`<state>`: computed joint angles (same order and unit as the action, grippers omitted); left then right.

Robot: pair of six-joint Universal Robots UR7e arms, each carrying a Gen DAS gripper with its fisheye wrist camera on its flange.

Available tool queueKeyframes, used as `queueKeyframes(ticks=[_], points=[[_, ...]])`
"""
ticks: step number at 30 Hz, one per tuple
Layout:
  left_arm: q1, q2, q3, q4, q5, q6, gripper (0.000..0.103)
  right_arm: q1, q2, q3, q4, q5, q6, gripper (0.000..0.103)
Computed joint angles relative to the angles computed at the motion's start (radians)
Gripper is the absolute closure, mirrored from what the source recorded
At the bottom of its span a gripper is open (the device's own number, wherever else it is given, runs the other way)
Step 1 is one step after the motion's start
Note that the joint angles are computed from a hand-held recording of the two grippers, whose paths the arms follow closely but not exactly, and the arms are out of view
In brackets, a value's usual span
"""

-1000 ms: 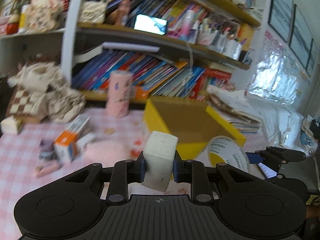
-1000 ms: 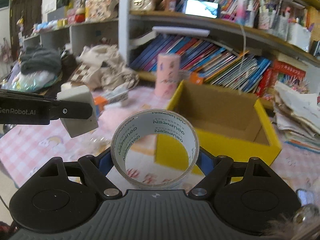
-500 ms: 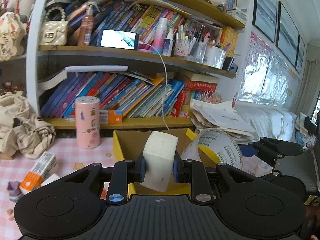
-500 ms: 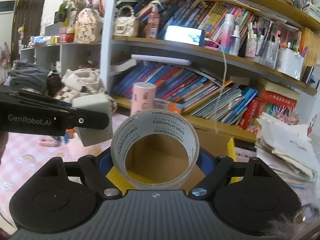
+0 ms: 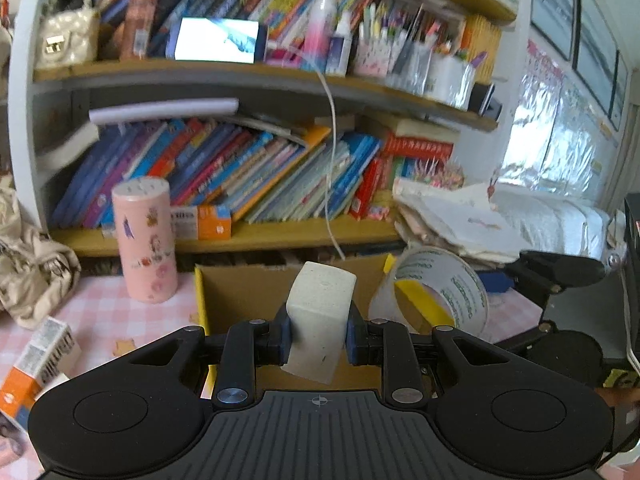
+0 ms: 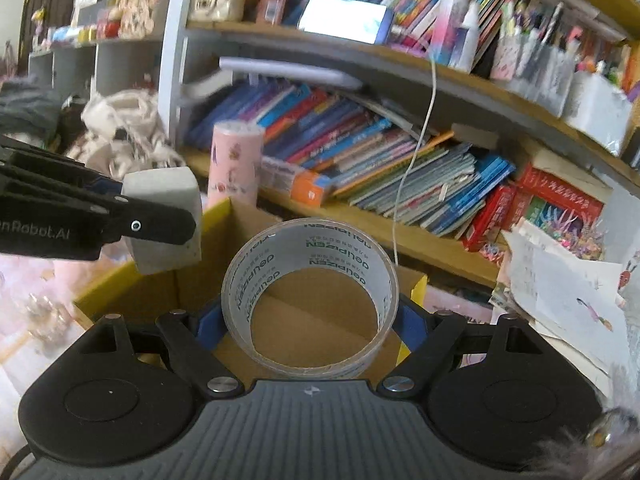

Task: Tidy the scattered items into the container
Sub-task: 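Carry the tape roll in the right tool and the cube in the left tool over the yellow box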

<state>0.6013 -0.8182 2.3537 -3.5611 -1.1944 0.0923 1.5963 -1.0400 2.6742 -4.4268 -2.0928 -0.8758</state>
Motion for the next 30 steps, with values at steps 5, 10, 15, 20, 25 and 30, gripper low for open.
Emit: queueKeyframes(ticks=[5, 10, 15, 20, 25, 30], points=[[0.007, 0.043, -0.038, 0.078, 0.031, -0.022, 0.079, -0.076, -0.05, 0.0, 0.139, 0.05, -0.029, 0.02], [0.016, 0.061, -0.068, 0.184, 0.048, -0.048, 0.079, -0.11, -0.07, -0.019, 0.259, 0.034, -0.044, 0.02], [0.023, 0.076, -0.083, 0.237, 0.065, -0.076, 0.079, -0.15, -0.141, -0.018, 0.396, 0.097, 0.005, 0.02], [0.027, 0.084, -0.098, 0.275, 0.074, -0.091, 0.079, -0.17, -0.227, -0.035, 0.584, 0.133, 0.058, 0.02], [0.024, 0.085, -0.12, 0.295, 0.08, -0.071, 0.079, -0.183, -0.312, -0.074, 0.809, 0.155, 0.075, 0.02], [0.035, 0.089, -0.146, 0.374, 0.086, -0.088, 0.079, -0.192, -0.354, -0.102, 0.961, 0.171, 0.118, 0.02]])
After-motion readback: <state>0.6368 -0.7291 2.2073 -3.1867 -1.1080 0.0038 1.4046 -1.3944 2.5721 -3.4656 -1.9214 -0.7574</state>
